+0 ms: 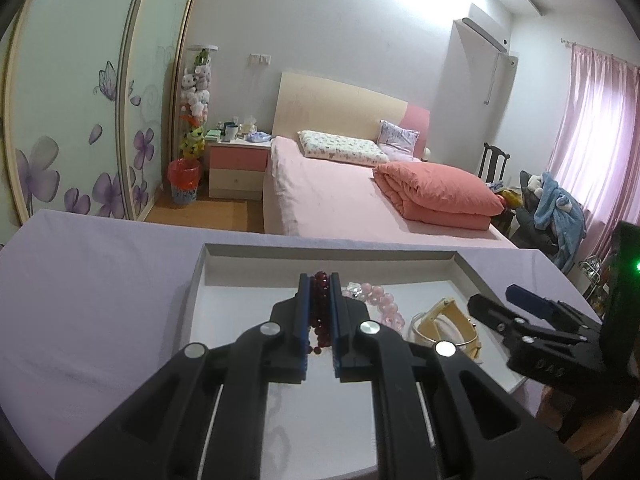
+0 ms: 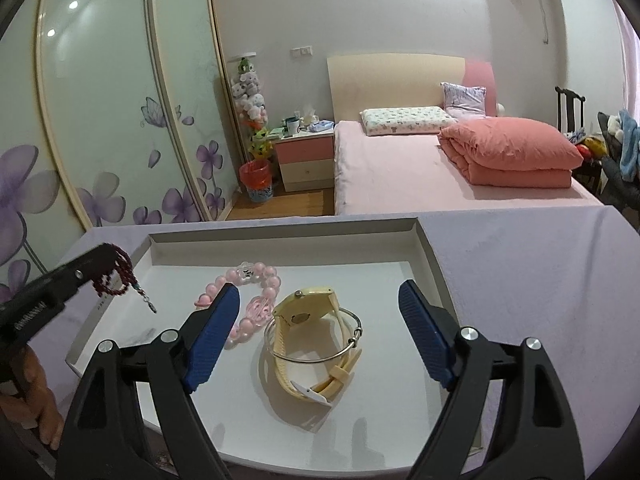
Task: Organize jewelry
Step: 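Lower the hoop onto the watch with the right tool while the left tool releases the beads in the tray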
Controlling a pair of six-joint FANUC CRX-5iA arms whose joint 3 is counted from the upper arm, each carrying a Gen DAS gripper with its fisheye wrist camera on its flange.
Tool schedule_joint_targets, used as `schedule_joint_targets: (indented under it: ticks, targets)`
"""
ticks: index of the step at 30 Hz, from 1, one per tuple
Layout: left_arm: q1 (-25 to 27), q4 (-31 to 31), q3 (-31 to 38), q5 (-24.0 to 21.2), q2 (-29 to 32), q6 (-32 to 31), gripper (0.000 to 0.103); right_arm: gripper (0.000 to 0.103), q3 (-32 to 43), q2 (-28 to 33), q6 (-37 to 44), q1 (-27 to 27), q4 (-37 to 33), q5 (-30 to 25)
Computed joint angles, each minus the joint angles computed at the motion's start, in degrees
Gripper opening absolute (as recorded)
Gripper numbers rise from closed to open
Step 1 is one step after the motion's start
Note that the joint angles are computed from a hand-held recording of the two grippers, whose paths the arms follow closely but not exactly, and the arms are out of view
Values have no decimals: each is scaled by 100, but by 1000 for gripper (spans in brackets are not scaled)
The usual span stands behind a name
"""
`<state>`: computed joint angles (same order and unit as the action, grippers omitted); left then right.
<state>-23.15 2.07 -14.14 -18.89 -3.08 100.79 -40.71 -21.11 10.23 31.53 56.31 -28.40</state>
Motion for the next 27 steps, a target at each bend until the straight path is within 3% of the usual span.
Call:
schedule_joint_targets:
  ticks: [1,5,18,23,27]
  targets:
    - [1,-21,8,-8,16,31,10,82,25,35,16,-21,-22,25]
    - [5,-243,99,-24,70,305,30,82,28,59,28,-73,-27,94]
    - [48,-484,90,-239,-49,574,29,82,33,30,21,-43,5,64]
    - [75,-259,-352,-274,-547,341,30,82,-51,-249,175,266,-100,-257]
    - [37,-111,-744,-408,-998,128,36,82,-286,-752,397,771,-251,-838]
